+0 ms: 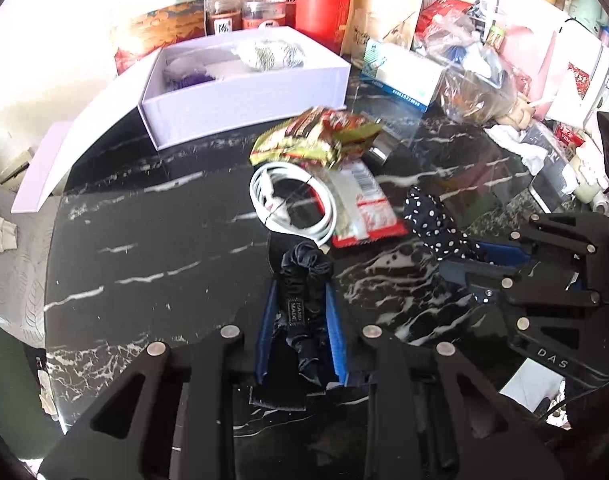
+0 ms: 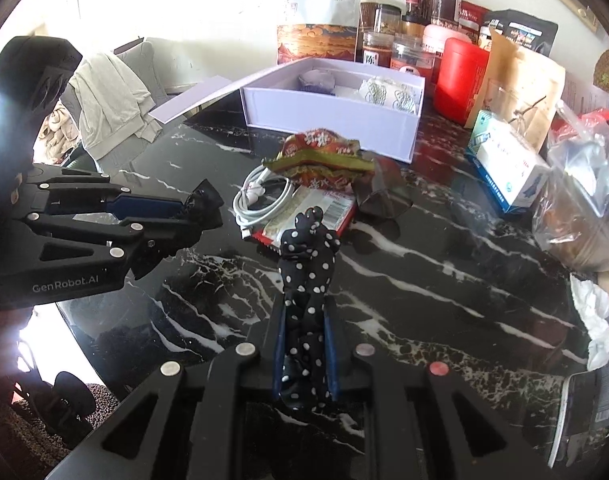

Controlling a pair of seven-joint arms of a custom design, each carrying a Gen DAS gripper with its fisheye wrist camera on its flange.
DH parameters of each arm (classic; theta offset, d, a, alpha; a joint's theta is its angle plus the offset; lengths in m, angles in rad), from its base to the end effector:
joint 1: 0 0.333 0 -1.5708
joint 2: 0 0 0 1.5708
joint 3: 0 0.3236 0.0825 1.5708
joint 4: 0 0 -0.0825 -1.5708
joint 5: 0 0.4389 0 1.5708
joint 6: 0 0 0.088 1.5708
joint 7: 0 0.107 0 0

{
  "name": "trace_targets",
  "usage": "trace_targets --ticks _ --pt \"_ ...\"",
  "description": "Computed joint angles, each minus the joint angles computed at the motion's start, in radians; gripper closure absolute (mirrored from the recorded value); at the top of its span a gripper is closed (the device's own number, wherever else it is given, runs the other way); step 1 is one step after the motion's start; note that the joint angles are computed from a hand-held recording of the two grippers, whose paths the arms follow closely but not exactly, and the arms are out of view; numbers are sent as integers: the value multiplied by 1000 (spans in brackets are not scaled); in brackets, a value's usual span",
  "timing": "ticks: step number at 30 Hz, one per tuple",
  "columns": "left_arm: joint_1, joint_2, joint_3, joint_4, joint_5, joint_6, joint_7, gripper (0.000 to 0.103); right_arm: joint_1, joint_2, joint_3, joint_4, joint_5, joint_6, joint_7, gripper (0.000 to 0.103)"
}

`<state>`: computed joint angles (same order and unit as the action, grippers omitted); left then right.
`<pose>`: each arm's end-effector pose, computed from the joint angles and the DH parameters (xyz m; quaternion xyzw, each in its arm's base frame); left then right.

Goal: Organize objects

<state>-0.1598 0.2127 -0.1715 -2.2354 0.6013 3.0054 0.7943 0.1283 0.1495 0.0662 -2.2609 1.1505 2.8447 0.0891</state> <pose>0.5682 -0.2378 0.2981 -0.6374 0.7146 -0.2378 0.1626 0.5841 0.0659 0.2879 -0.8417 0.4311 -0.1385 0.2941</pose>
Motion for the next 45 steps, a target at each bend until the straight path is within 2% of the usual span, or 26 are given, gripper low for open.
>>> trace_targets --ticks 6,13,21,26,35,45 --pt "11 -18 -28 13 -47 -18 46 80 1 -37 -6 -8 32 5 -41 87" --pt "-15 -43 0 43 12 -26 0 80 8 -68 -17 4 57 -6 -73 87" --pt "27 -61 -29 70 -93 -37 107 80 18 -69 -24 46 36 -16 -79 87" --pt "22 -52 -7 118 -66 -60 107 80 17 -47 -22 91 16 -29 -66 87" --pt "68 19 -31 228 -165 -82 231 80 0 36 -9 207 -46 -54 -13 87" --pt "103 174 -53 428 -245 -142 343 80 -25 175 13 387 -167 -75 100 87"
